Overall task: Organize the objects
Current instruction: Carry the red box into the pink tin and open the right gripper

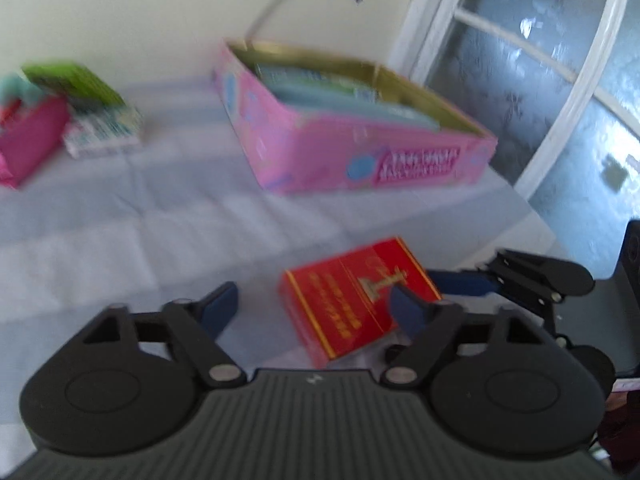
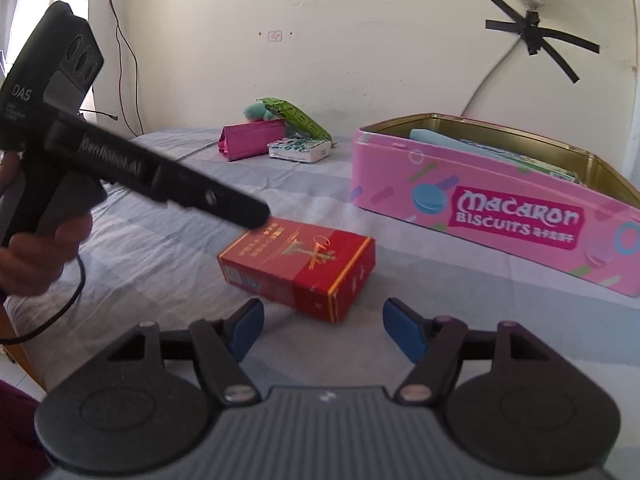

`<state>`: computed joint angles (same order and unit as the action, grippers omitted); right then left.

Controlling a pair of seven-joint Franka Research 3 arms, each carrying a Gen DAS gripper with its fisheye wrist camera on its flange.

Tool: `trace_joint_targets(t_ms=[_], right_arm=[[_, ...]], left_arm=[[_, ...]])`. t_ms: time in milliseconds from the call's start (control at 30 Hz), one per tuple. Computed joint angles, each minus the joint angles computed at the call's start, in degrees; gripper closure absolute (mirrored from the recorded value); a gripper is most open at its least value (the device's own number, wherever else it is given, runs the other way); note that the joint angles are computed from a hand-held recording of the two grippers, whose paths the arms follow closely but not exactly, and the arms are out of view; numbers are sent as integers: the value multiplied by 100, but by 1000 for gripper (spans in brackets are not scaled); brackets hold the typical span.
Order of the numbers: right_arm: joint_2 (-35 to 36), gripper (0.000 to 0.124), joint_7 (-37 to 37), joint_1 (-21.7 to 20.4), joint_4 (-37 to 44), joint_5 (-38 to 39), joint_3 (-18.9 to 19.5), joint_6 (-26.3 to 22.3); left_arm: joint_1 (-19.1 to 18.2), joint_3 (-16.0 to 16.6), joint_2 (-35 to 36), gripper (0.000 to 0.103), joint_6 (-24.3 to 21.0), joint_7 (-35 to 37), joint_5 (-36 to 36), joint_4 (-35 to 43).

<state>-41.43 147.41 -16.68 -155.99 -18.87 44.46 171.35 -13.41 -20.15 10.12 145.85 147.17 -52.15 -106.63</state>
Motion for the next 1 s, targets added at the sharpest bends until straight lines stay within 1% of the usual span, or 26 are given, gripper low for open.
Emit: trace_joint_targets(t_ms=[33,67,100,167,233,333,400,467,533,600,667,733,800,833,900,933,967,1000], right_arm=[[98,58,-10,-44,24,-14,6,104],[213,61,-42,-91,42,-22,-2,248],[245,66,-30,-213,64,-28,89,346],[199,67,-6,-404,130,13,264,355],[-20,73,54,-574,95,76,359,529],[-551,73,-6,-919,35,215,458,791],[-812,73,-114,-1199,39,301,495,919],[-963,72,-232,-1486,54,398,531,1027],[-965,72,-386,-1726,71,494,533,1126],[-824,72,-535,-1953,110,604,543,1214],[-530,72,-720,-2154,168,700,524,1351],[-159,72,-941,-2286,251,780,460,1453],[84,72,-1168,-2354,310,856,377,1435],[176,71,-1250,-2439,355,904,403,1430],[321,71,-1399,-2443,378,1027,382,1406],[366,71,-1449,-2504,394,1094,422,1422],[384,70,-1497,-2558,386,1163,463,1455],[366,67,-1521,-2665,379,1238,557,1482]], left_arm=[[-39,-30,-6,24,129,62,-4,-26],[-58,-34,3,27,31,-9,73,28],[-128,-33,-13,28,209,-141,202,38],[-195,-90,-76,30,576,-50,238,73],[-201,-165,-71,30,718,164,59,268],[-273,-266,107,30,894,342,-51,736],[-356,-352,327,29,1066,343,59,1081],[-456,-427,624,29,1235,200,378,1440],[-616,-387,976,29,1215,-304,973,1862],[-832,-254,1302,29,1155,-875,1625,2262],[-1091,-69,1627,29,1077,-1412,2293,2684],[-1263,53,1926,29,931,-1809,2807,3086],[-1407,177,2195,29,718,-2194,3276,3473],[-1476,234,2318,28,632,-2373,3495,3640],[-1521,246,2507,28,451,-2616,3808,3893],[-1494,188,2569,26,426,-2674,3886,3954],[-1487,150,2636,21,429,-2756,3983,4027],[-1505,140,2696,20,429,-2856,4117,4113]])
